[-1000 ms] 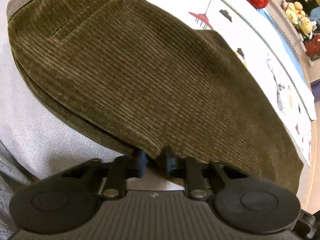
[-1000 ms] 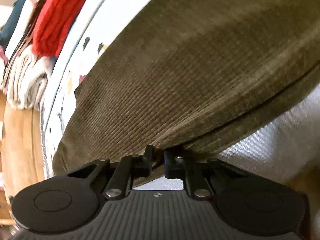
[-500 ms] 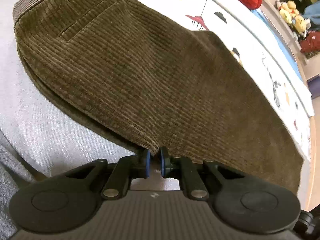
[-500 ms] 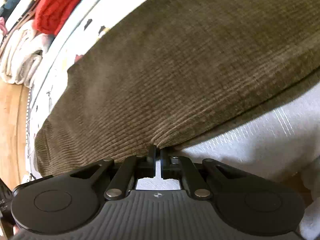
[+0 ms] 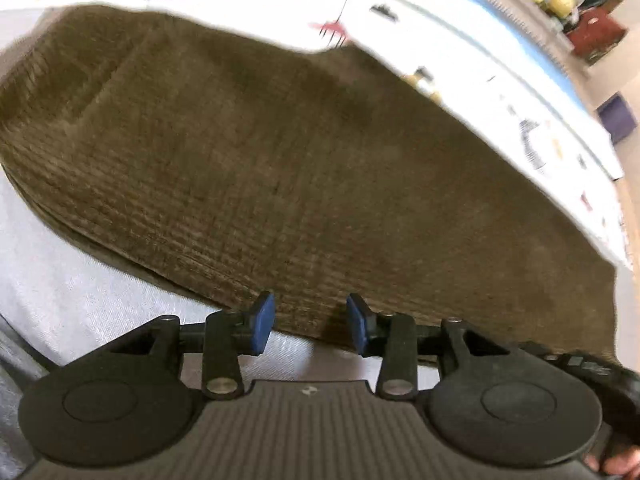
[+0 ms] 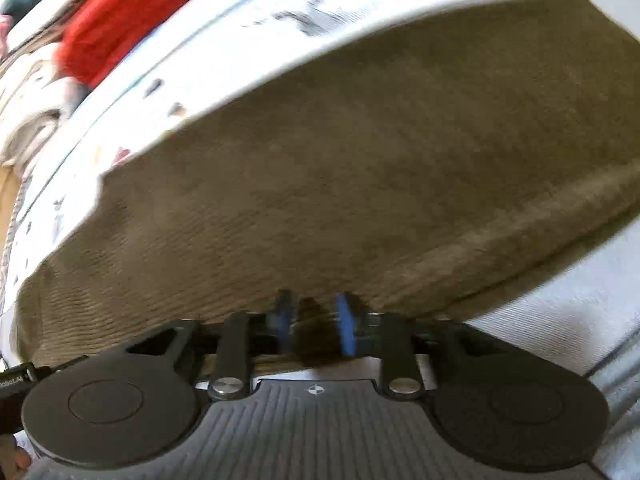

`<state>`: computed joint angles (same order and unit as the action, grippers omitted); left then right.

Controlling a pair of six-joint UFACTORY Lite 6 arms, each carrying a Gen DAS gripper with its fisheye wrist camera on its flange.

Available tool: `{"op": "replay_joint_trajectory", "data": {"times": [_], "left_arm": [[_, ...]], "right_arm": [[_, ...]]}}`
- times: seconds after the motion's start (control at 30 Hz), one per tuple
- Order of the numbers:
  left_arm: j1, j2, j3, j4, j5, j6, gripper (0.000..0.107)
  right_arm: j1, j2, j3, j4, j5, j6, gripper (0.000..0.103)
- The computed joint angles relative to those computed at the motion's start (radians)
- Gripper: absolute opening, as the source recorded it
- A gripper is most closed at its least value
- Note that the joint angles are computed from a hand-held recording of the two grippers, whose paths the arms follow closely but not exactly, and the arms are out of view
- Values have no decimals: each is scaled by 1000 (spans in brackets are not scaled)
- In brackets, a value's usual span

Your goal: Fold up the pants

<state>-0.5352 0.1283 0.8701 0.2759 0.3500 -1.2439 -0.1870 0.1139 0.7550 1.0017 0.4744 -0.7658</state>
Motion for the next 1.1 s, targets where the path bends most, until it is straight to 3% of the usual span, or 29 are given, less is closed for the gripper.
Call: {"op": "replay_joint_trajectory", "data": {"times": [0.13, 0.23, 0.3, 0.37, 0.5, 0.53, 0.57, 0.63, 0.73, 0.8, 0.83, 0.87, 0.93, 1.0, 1.1], "left_arm": [[4, -13, 7, -34, 15, 52, 50], [17, -22, 45, -74, 69, 84, 59], [-2, -38, 49, -30, 79, 7, 66], [-17, -46, 68, 29, 102, -69, 73], [-28, -15, 143, 52, 174, -92, 74], [-30, -8, 158, 61, 189, -102, 74], [-32, -2, 171, 77, 206, -115, 74], [-28, -5, 182, 93, 240, -124, 74], [4, -24, 172, 116, 268, -131, 74], [45, -48, 166, 117, 289, -123, 74], [72, -69, 159, 119, 294, -116, 76], [97, -90, 154, 125, 303, -110, 80], [144, -128, 152, 162, 340, -120, 87], [195, -179, 137, 207, 357, -108, 88], [279, -225, 129, 218, 359, -8, 88]], "right_arm": [[-213, -105, 15, -30, 122, -55, 23], [-438, -108, 89, 76, 48, -236, 24], [-550, 10, 229, 87, -25, -280, 24], [-648, 201, 438, 16, -18, -165, 26], [-720, 578, 857, -207, 131, 123, 25], [-716, 652, 954, -297, 183, 228, 22], [-717, 702, 1009, -366, 200, 313, 0], [-722, 696, 994, -396, 204, 434, 0], [-727, 593, 871, -341, 163, 438, 0], [-720, 527, 812, -308, 121, 397, 5], [-714, 469, 747, -285, 72, 359, 19], [-703, 409, 683, -261, 22, 321, 42], [-674, 303, 581, -213, -87, 216, 60], [-630, 195, 485, -118, -145, 11, 64], [-572, 94, 424, -75, -65, -151, 65]]}}
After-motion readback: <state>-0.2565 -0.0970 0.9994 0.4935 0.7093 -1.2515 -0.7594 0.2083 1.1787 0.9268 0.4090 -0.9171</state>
